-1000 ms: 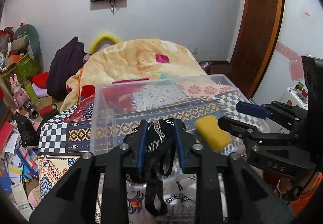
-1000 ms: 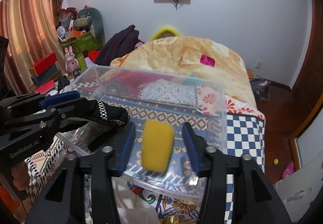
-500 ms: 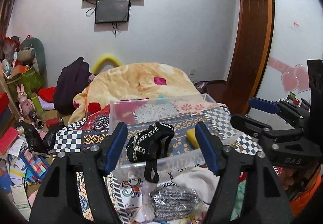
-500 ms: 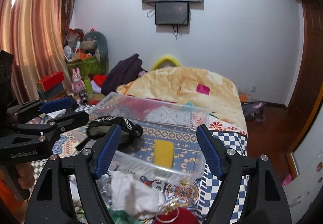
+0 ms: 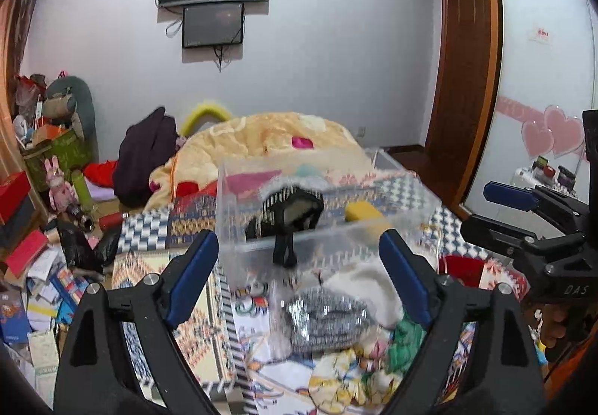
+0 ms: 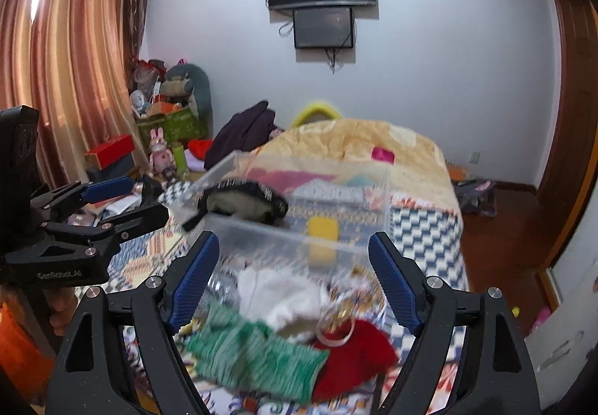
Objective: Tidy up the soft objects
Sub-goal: 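Grasp the green knit sock with the right tool while the left tool grasps the bagged grey knit, then place the green sock into the clear box while the left tool drops the bagged grey knit in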
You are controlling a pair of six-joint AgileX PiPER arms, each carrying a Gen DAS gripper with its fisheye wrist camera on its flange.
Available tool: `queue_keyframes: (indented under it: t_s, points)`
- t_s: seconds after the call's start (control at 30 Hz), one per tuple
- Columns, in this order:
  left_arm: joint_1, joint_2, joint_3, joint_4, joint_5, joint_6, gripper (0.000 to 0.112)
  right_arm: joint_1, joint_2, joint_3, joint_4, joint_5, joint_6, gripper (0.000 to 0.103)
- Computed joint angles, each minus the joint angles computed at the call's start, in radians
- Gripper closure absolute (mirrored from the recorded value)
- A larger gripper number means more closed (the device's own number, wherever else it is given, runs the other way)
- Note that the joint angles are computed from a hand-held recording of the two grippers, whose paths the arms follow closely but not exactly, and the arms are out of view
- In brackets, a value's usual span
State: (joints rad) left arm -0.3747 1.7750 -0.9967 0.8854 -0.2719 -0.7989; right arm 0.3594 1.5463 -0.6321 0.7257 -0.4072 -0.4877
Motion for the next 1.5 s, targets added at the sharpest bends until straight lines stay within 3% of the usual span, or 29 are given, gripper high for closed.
queue_keyframes:
  t_s: [0.13,0.33,0.43,0.57,0.83,0.93,1.13,1.23,1.5]
  points:
    - [0.012,0.042,0.015,0.066,-0.011,-0.079,0.024,0.017,0.029,0.021,-0.023,0.005,0.060,0.023]
    - [0.022,0.118,0.008,0.170,-0.024,-0.195,0.024,0.011,0.079,0.049,-0.198,0.034,0.277,0.023]
    - [0.005,0.141,0.010,0.092,-0.006,-0.118,0.024,0.029,0.103,0.061,-0.187,0.024,0.276,0.023]
    - [0.001,0.181,-0.023,0.238,-0.005,-0.274,0.024,0.037,0.133,0.068,-0.240,0.019,0.329,0.025]
    - [-0.001,0.239,-0.071,0.375,-0.017,-0.426,0.024,0.030,0.177,0.058,-0.331,0.031,0.398,0.064]
    - [0.006,0.254,-0.084,0.457,-0.044,-0.505,0.031,0.034,0.175,0.068,-0.331,0.021,0.402,0.073]
    - [0.005,0.249,-0.061,0.398,-0.063,-0.437,0.053,0.016,0.146,0.089,-0.432,0.019,0.510,0.080]
    - [-0.007,0.231,-0.024,0.269,-0.056,-0.298,0.058,0.006,0.131,0.092,-0.471,0.024,0.545,0.081]
    - [0.001,0.139,0.086,0.083,-0.090,-0.096,0.063,0.028,0.062,0.107,-0.392,0.027,0.473,0.081]
